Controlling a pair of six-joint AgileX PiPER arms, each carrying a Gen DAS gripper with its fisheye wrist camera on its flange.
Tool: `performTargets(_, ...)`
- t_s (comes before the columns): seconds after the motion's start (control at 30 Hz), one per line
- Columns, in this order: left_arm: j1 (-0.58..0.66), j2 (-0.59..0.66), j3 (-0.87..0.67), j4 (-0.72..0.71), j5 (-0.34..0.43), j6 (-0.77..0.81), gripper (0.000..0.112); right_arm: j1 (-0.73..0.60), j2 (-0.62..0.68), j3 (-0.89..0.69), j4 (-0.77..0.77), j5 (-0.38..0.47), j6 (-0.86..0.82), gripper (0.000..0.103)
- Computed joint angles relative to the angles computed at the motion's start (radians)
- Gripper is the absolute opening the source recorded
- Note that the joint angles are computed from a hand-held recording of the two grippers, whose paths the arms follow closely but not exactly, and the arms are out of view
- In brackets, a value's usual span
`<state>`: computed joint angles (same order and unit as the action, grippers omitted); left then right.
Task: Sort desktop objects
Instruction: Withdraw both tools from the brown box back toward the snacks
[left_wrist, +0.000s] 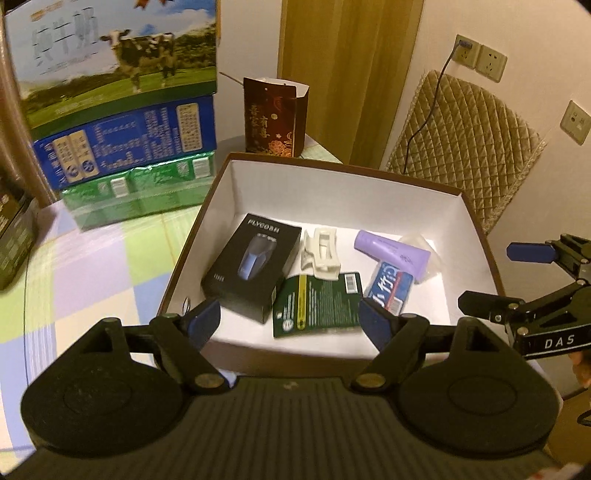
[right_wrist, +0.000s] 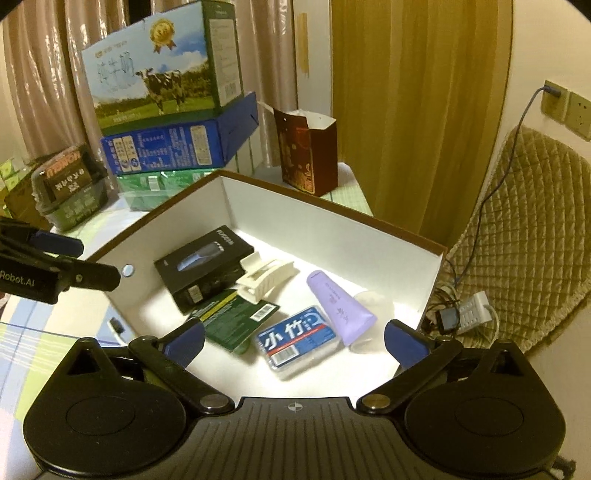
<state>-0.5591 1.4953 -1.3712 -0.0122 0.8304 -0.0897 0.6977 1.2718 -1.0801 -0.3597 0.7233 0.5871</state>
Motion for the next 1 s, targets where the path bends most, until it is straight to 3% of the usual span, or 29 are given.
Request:
performTargets(0.63,0.037,-0.399,0.332,0.036,0.086,-0.074,0.079,0.447,-0.087,0.069,-0.288,0.191,0.476,0.101)
performTargets(1.0,0.137,-0.555,0.511,0.000,0.168,-0.044,0.079,0.561,-0.027,0.101,-0.255,0.173,0.569,0.101)
